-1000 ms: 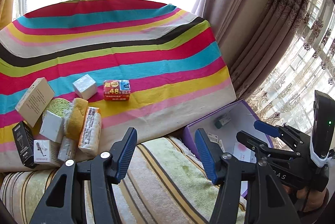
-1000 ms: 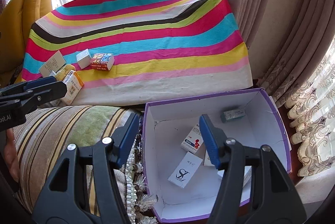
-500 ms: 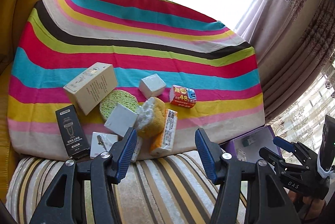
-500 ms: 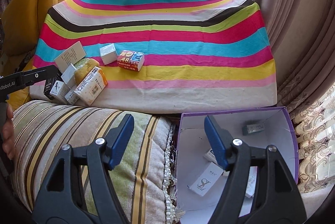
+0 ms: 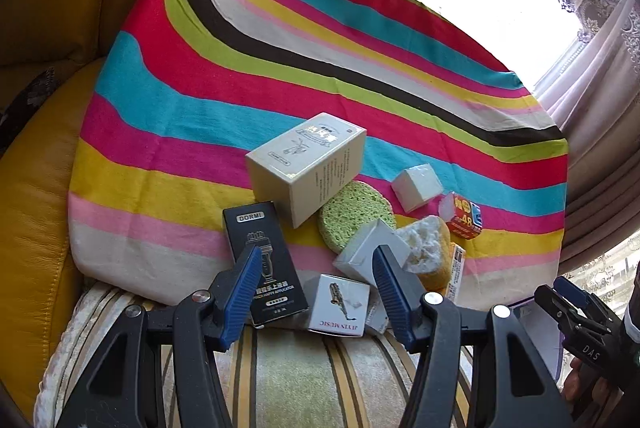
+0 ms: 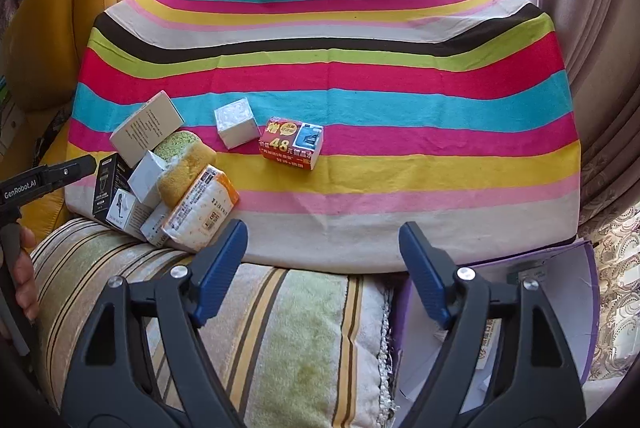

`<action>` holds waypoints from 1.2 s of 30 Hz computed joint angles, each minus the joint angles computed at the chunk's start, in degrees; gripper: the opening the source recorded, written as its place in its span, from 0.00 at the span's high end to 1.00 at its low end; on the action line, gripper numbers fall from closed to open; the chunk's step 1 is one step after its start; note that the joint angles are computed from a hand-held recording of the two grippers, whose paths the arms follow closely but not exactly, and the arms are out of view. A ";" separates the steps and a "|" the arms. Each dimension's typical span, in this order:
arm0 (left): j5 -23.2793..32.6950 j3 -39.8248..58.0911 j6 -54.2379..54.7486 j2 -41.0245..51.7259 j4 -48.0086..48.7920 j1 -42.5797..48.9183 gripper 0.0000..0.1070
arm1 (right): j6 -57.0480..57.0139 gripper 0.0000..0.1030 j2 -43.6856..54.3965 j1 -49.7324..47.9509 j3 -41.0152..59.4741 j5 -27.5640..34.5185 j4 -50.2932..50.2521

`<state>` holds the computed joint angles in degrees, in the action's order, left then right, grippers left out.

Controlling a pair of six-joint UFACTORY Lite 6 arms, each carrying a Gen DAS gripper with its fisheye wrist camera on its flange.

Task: Organize objects
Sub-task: 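Move both open tools back toward the black DORMI box and red box, then grasp the black DORMI box with left tool while right grasps the red printed box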

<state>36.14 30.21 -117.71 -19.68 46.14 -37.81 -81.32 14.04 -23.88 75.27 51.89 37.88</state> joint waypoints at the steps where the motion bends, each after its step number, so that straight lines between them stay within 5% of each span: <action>1: -0.39 -0.56 1.05 -0.02 -0.85 1.18 0.45 | 1.17 0.21 0.73 0.85 0.61 0.01 -0.16; 17: -11.85 -4.42 9.79 5.09 -6.19 13.86 0.45 | 16.27 0.20 11.71 14.03 6.52 -8.33 -4.58; 36: -15.96 -3.15 7.46 12.50 -2.73 15.61 0.51 | 28.19 0.19 24.44 22.59 16.86 -14.66 -10.76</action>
